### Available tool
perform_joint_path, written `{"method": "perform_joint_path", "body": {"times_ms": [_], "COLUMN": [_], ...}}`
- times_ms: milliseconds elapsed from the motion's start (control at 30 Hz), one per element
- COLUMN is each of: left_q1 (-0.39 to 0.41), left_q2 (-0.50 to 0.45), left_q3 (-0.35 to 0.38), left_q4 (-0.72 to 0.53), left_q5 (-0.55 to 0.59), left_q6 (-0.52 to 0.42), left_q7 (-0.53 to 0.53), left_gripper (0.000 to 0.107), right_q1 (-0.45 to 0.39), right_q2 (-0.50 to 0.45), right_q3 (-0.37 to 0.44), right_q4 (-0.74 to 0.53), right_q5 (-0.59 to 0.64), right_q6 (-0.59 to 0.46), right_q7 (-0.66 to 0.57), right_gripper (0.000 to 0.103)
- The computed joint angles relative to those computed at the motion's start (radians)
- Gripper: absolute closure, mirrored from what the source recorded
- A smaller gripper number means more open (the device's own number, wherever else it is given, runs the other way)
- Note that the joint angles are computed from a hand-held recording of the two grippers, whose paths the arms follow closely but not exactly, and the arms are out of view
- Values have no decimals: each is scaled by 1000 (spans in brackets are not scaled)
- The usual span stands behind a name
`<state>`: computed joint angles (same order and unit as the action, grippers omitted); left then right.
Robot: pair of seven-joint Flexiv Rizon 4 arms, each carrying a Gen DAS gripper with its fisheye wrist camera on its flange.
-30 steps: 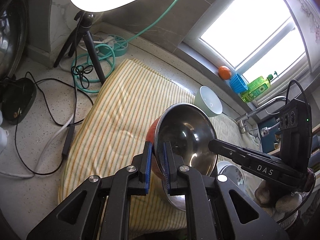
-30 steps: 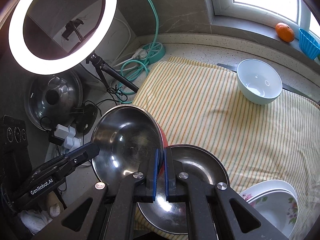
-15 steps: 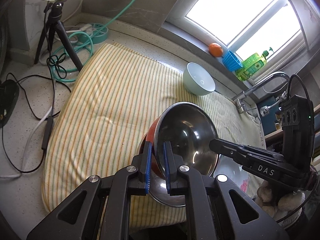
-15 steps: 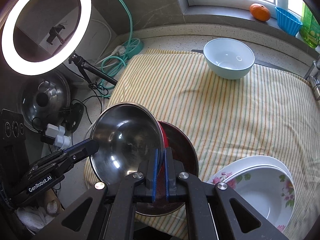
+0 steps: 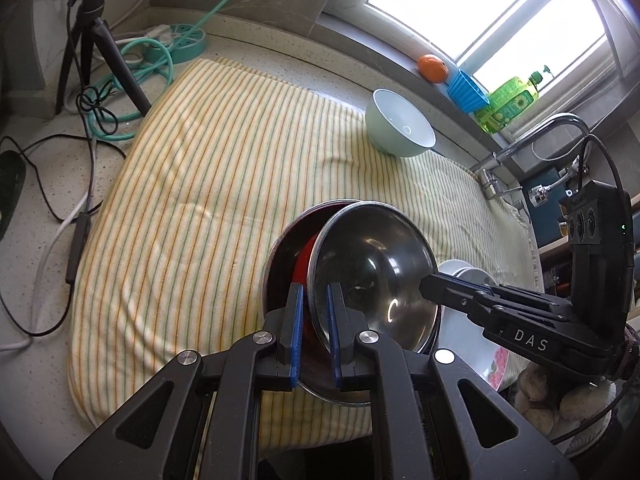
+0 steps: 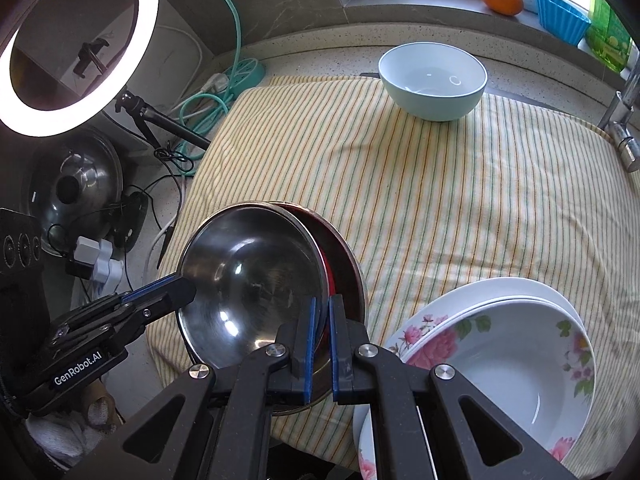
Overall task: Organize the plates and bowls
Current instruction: 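Open the right gripper to release the steel bowl inside the red-sided bowl, then move the right gripper to the rim of the light blue bowl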
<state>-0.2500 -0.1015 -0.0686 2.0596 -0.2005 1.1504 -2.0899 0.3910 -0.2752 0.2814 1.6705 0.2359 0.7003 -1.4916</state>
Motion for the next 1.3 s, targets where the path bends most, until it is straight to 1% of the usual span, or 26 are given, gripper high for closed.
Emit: {"method": "perform_joint_path", "body": {"times_ms": [300, 400, 433, 467, 533, 633, 800, 967, 1033, 1200, 1233, 1267, 1300], "left_q1": [2, 1, 0, -1, -2, 0, 0, 0, -1, -3, -2, -2, -1], "left_q2": [-16, -18, -19, -22, -22, -20, -11, 0, 5, 19, 22, 26, 29], "left_q3": [-3, -3, -2, -1, 3, 0, 0, 2, 5, 15, 17, 18, 20], "left_q4": [-6, -7, -12, -18, -25, -18, -7, -3, -6, -29, -34, -39, -44], "left_q5": [-11, -12, -5, 4, 19, 5, -4, 3, 23, 120, 140, 159, 179], "left_q6": [-35, -38, -45, -50, -55, -52, -42, -41, -44, -64, -69, -74, -81], "left_q7": [19, 21, 15, 10, -6, 6, 5, 0, -14, -74, -85, -97, -110], "left_gripper": [97, 97, 96, 92, 92, 92, 92, 91, 90, 82, 78, 67, 60], "right_q1": [2, 1, 3, 6, 12, 8, 3, 3, 4, 10, 10, 10, 8], "right_q2": [-11, -13, -12, -12, -10, -7, -3, 6, 13, 35, 38, 42, 48], "right_q3": [-1, 1, 0, -1, -3, -2, -2, 0, 1, 1, 2, 2, 4], "right_q4": [6, 3, 5, 6, 11, 11, 8, 18, 25, 53, 56, 59, 63], "right_q5": [-10, -8, -12, -20, -37, -33, -25, -21, -20, -34, -34, -32, -25], "right_q6": [-10, -19, -18, -16, -4, 8, 10, 23, 34, 81, 89, 97, 107], "right_q7": [8, 5, 5, 5, 10, 9, 9, 6, 6, 3, 3, 3, -1], "right_gripper": [97, 95, 95, 94, 94, 91, 91, 87, 84, 82, 79, 77, 75]}}
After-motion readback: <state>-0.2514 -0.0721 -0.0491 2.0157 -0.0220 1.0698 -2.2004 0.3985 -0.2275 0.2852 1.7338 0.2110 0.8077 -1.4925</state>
